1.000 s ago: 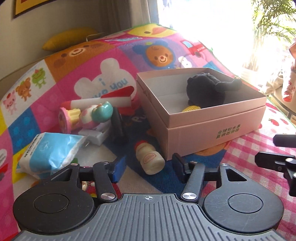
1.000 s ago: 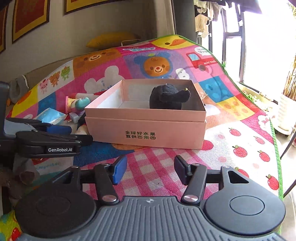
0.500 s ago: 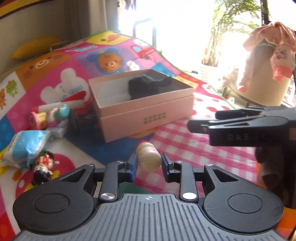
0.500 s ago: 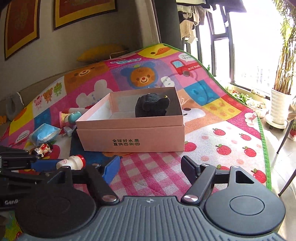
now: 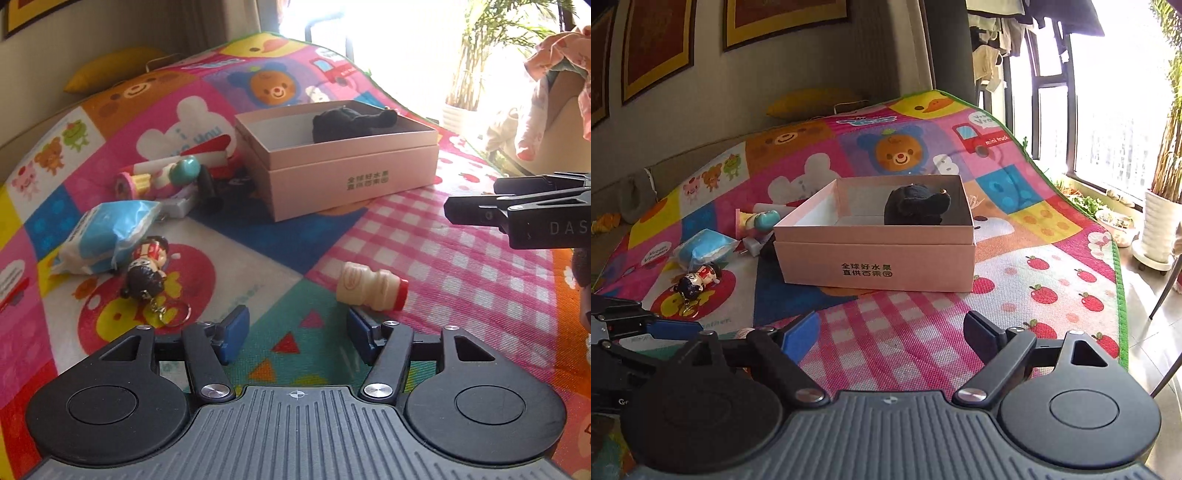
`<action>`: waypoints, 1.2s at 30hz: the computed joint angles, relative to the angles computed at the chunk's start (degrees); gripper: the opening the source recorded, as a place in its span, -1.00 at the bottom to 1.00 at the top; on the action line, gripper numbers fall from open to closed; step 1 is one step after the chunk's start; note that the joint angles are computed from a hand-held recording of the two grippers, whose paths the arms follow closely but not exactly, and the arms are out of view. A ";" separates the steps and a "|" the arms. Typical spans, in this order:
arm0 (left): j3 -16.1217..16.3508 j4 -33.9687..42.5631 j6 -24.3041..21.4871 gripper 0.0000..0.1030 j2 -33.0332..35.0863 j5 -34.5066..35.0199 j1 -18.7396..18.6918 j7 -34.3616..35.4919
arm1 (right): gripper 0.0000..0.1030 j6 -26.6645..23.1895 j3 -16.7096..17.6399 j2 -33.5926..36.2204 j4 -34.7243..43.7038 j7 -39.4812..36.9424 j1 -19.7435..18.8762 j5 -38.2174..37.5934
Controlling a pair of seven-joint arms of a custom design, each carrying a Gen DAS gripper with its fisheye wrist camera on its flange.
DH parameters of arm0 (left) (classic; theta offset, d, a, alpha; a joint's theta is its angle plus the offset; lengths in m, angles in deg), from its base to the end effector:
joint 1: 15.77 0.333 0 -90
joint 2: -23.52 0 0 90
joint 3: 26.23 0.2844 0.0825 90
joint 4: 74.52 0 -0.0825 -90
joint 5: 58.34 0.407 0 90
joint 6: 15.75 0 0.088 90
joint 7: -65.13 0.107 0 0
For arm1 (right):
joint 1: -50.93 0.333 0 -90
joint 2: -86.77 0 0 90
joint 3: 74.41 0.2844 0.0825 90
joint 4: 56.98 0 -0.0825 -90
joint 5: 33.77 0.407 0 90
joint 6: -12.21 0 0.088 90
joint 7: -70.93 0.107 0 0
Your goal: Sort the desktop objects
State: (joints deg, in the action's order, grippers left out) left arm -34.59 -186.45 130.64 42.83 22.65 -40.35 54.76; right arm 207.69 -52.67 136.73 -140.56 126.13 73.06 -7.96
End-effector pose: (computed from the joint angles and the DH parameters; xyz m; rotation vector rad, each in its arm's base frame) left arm 0.5291 -0.3562 0.2815 -1.7084 1.6208 -0.6641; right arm 0.6243 0.4225 0.2671 -1.8410 1.0125 -0.5014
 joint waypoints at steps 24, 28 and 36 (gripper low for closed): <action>1.26 1.71 -10.18 -0.17 1.09 -1.24 2.20 -6.64 | 1.00 -9.69 -14.53 0.99 5.78 5.97 10.82 7.24; 0.83 0.25 -5.73 -0.18 -0.17 -0.32 2.17 -8.27 | 1.00 -9.76 -14.55 0.93 5.67 6.58 10.77 6.55; -0.87 -3.05 2.51 0.10 -2.17 3.89 1.14 -10.98 | 1.00 -9.70 -13.96 0.83 5.44 6.43 10.30 5.98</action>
